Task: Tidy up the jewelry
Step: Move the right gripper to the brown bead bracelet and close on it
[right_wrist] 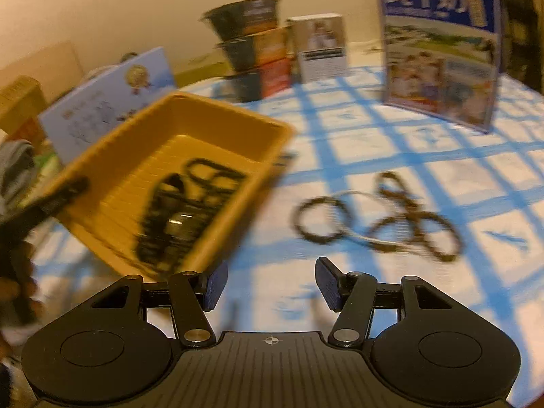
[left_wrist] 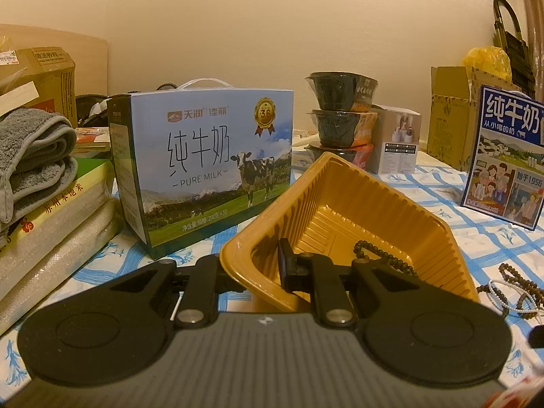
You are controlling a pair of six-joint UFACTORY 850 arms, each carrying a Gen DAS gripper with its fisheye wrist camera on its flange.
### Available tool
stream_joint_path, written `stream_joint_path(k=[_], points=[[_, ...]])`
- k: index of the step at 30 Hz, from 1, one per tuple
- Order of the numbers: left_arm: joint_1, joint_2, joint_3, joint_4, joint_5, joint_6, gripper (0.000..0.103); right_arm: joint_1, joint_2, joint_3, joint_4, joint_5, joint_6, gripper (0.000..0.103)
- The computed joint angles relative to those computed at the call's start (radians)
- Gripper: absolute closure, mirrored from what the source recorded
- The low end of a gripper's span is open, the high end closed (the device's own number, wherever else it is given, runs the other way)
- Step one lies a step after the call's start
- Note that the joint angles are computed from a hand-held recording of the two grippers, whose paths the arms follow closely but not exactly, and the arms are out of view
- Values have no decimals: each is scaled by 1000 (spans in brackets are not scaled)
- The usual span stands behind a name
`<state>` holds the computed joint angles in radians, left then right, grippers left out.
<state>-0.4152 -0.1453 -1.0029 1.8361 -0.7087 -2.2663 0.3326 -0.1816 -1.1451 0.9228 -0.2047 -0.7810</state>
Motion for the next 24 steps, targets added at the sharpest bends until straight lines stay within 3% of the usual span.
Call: stream_joint_path(k=[8,16,19,24], points=[[1,1,0,-2,3,6,88,-44,-35,-14,-174,-1,159,46],[2,1,-1,-3,4,10,88,-56,-106,-65,-25,-18,66,73],[3,2,-1,-4,5,9,88,-63,-136,-94,13,-41,74,74],[2,1,-1,-4,3,11,88,-69,-173,-128,88,-11,82,74]])
